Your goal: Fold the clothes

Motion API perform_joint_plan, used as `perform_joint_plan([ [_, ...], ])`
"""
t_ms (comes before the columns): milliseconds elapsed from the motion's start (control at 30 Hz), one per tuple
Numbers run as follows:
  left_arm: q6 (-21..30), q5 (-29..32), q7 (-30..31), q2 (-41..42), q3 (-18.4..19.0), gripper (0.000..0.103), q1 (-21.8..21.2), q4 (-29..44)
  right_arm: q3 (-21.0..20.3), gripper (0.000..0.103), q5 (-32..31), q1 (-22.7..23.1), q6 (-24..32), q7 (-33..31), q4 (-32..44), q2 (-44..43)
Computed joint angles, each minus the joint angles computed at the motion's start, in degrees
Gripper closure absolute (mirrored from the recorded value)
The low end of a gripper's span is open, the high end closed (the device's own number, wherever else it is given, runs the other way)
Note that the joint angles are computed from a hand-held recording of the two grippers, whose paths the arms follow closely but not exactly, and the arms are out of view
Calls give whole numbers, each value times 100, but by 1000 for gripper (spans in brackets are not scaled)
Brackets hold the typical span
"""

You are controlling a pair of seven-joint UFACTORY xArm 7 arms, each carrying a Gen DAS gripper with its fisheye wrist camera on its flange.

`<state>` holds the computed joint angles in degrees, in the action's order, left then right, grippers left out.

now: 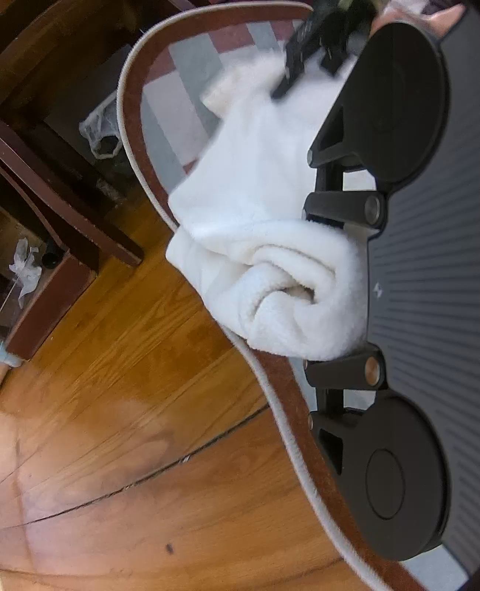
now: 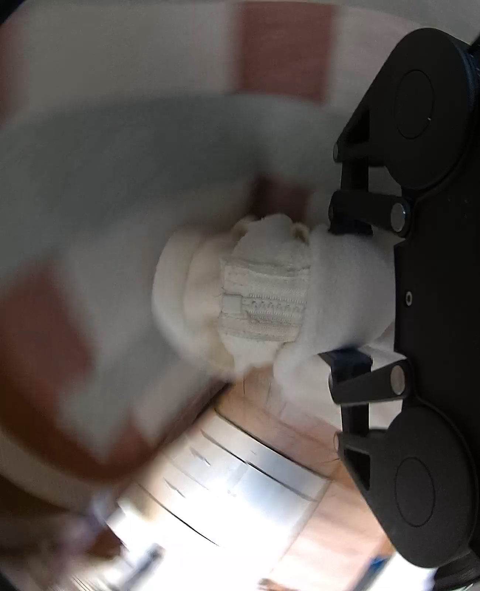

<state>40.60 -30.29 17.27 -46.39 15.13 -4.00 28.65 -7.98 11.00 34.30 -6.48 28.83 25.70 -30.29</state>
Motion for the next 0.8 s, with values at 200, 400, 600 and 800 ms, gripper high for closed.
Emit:
perform_joint_plan([
  [200,-185,-436,-29,-58,193,51,-48,-203,364,43,-121,-501,266,174,-121,-4],
  [400,-1548,28,204,-905,-213,54,200,-602,1212,37,314,-1390,919,1223,79,-317],
  [600,-820,592,457,-1282,-92,61,-305,-409,2666,36,-1210,-2683,1599,1260,817,-685],
  [800,-540,1031,-161,-366,-706,75,-179,-233,3242,37,-2562,-2785,2043,428,1576,72],
])
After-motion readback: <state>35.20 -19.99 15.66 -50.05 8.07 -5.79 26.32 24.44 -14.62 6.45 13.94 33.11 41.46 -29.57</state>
